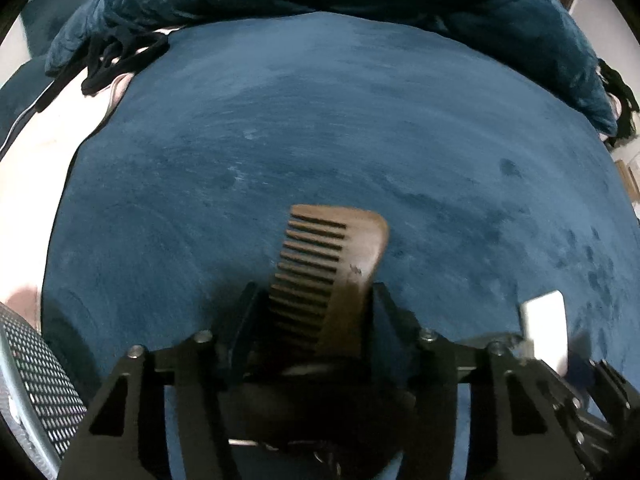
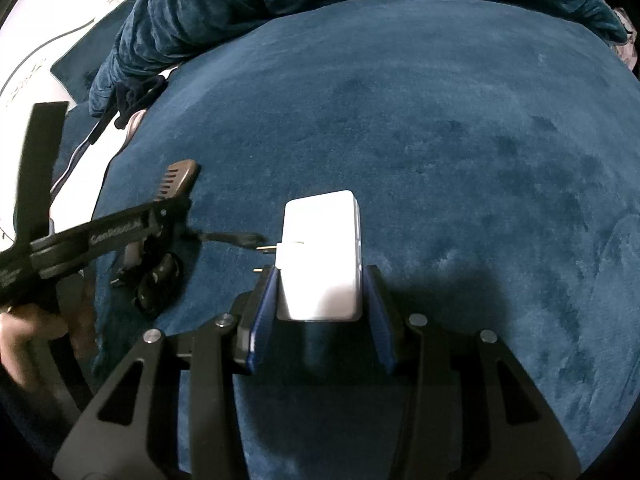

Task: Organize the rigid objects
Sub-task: 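Grasp the wooden comb with the left tool while the right tool holds the white power bank, then carry the wooden comb and white power bank over the basket with both tools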

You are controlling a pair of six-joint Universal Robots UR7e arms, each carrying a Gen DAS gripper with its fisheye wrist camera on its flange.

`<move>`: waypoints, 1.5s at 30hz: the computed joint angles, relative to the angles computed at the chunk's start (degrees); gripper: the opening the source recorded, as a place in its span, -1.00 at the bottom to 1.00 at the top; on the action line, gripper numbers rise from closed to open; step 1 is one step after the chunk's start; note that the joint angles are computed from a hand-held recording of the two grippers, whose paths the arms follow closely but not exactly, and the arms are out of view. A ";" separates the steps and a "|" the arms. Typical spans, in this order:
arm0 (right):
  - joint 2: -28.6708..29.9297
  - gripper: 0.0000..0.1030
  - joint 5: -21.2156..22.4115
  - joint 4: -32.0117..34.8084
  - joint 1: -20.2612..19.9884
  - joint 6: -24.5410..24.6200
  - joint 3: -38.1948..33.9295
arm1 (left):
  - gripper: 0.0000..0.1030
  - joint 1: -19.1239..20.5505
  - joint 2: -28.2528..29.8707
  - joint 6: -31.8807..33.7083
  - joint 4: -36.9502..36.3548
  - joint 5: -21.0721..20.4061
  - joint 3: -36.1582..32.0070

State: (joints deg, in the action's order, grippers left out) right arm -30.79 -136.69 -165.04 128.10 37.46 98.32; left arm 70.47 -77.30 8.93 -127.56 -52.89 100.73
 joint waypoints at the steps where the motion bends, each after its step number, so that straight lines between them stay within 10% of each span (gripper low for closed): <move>1: 0.02 -0.17 -0.53 0.14 0.10 0.22 -0.05 | 0.04 0.06 -0.23 -0.79 1.03 -1.35 -0.20; 7: 0.15 -0.17 -2.91 1.72 0.71 1.99 -0.44 | -0.01 -1.25 -1.36 -0.41 4.33 -6.28 1.83; 34: -0.48 -0.41 -5.73 -3.18 1.29 -0.30 1.03 | -0.05 -5.05 -5.61 0.59 -0.04 -5.36 5.73; 37: -0.75 -0.42 -5.71 -2.32 1.42 0.54 1.22 | -0.47 -5.43 -6.32 0.72 2.11 -4.89 5.73; 45: -1.97 -0.28 -2.29 -2.22 0.59 3.22 2.94 | -0.09 -5.34 -5.48 1.25 3.85 -3.16 6.44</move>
